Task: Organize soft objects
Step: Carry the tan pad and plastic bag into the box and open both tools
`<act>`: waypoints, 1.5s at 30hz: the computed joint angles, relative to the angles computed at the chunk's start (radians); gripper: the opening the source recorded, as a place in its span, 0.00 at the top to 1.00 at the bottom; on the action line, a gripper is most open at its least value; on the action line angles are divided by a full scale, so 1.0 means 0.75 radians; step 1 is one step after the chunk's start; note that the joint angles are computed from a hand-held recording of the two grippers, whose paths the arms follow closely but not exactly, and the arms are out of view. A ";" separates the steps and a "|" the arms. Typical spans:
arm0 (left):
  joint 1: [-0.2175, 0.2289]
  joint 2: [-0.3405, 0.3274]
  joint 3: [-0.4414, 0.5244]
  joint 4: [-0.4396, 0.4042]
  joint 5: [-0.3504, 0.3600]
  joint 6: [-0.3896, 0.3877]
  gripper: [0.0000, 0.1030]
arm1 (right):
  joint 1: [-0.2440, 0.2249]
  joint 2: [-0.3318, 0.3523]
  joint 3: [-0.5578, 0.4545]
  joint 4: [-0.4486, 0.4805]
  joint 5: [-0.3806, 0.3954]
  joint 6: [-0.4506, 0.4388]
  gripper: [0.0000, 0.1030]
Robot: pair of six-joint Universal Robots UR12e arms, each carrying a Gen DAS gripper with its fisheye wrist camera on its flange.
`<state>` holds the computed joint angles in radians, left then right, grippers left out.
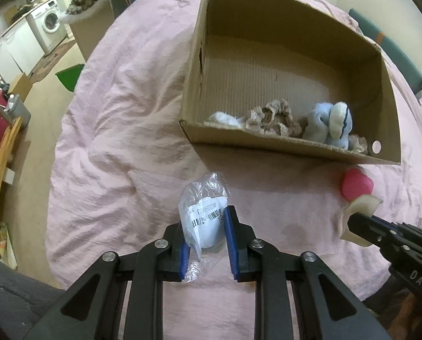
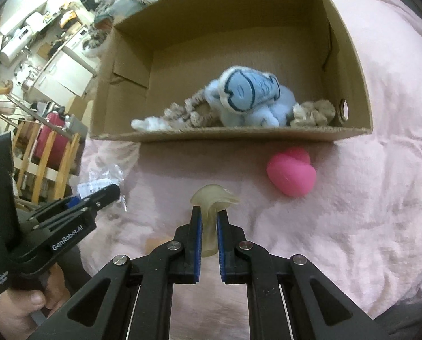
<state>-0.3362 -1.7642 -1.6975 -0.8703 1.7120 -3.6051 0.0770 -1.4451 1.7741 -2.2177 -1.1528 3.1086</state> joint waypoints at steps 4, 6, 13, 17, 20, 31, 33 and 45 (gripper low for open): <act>-0.009 0.017 -0.013 0.075 0.052 0.002 0.81 | -0.010 -0.018 0.016 -0.084 0.054 0.017 0.89; -0.013 0.023 -0.017 0.115 0.075 0.010 0.81 | -0.018 -0.030 0.033 -0.145 0.083 0.032 0.89; -0.015 0.039 -0.004 0.198 0.083 0.065 0.82 | -0.048 -0.060 0.043 -0.319 0.157 0.091 0.89; -0.009 0.030 0.034 0.254 0.092 0.139 0.88 | -0.074 -0.057 0.019 -0.372 0.189 0.129 0.89; -0.002 0.014 0.064 0.288 0.083 0.190 0.88 | -0.093 -0.039 -0.009 -0.405 0.203 0.160 0.89; 0.043 -0.075 0.132 0.428 -0.080 0.298 0.88 | -0.107 0.044 -0.069 -0.443 0.125 0.220 0.89; 0.032 -0.091 0.122 0.451 -0.037 0.336 0.88 | -0.105 0.056 -0.072 -0.420 0.103 0.233 0.89; 0.043 -0.110 0.107 0.430 -0.084 0.295 0.88 | -0.100 0.087 -0.079 -0.369 0.021 0.300 0.88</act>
<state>-0.3040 -1.8468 -1.6176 -0.5482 1.6488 -3.3839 0.0019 -1.3800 1.7152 -2.4946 -1.1373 3.3335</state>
